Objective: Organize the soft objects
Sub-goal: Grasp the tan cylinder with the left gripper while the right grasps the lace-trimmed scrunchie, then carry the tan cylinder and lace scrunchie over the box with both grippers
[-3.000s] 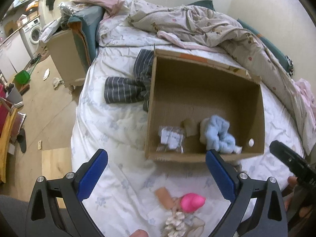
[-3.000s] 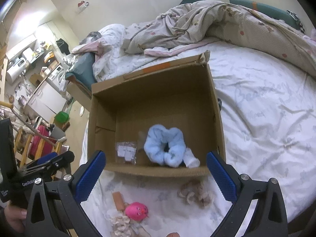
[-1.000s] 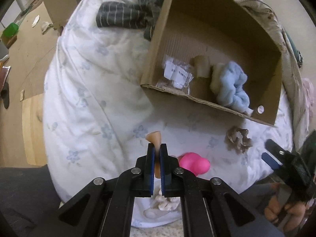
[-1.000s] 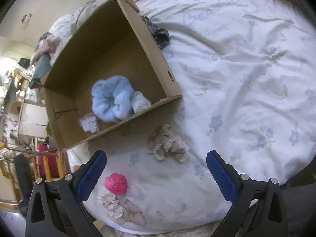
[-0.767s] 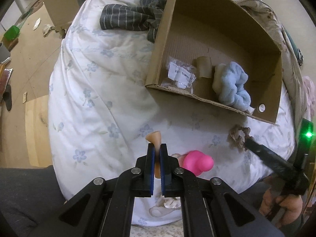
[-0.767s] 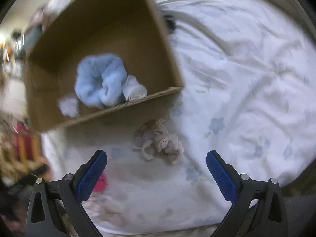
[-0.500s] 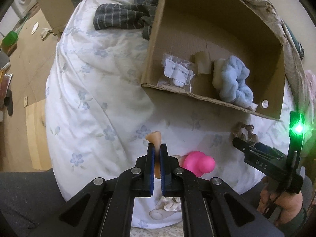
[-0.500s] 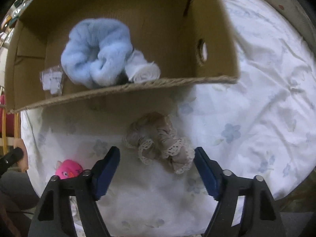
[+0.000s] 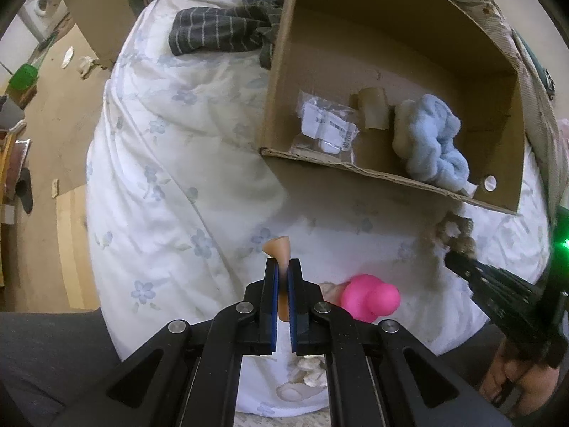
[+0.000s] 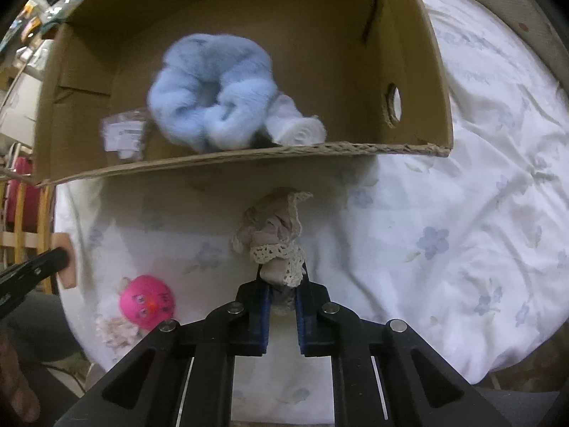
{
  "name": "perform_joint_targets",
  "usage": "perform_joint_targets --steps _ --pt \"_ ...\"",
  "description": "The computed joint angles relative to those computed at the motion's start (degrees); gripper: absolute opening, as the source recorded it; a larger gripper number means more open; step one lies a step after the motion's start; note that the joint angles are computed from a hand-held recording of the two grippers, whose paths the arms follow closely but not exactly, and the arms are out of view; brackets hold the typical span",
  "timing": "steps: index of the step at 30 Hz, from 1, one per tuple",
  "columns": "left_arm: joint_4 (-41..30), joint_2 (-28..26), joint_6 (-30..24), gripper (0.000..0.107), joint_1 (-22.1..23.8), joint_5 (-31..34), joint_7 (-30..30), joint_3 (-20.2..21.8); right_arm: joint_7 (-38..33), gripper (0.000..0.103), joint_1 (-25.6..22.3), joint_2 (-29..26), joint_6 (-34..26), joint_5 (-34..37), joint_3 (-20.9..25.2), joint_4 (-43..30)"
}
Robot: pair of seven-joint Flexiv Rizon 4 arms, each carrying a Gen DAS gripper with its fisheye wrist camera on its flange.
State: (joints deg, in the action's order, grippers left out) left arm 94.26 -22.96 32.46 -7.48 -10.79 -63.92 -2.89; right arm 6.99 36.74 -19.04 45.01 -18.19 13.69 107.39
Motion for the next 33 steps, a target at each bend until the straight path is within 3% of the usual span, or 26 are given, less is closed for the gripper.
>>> perform_joint_targets --steps 19,33 --pt "3.54 2.13 8.04 0.005 0.02 1.75 -0.29 0.66 3.6 0.013 1.88 3.38 4.24 -8.38 -0.25 2.68" --pt "1.34 6.5 7.15 0.005 0.93 -5.46 6.71 -1.51 5.72 0.013 0.66 9.5 3.37 -15.68 0.64 3.32"
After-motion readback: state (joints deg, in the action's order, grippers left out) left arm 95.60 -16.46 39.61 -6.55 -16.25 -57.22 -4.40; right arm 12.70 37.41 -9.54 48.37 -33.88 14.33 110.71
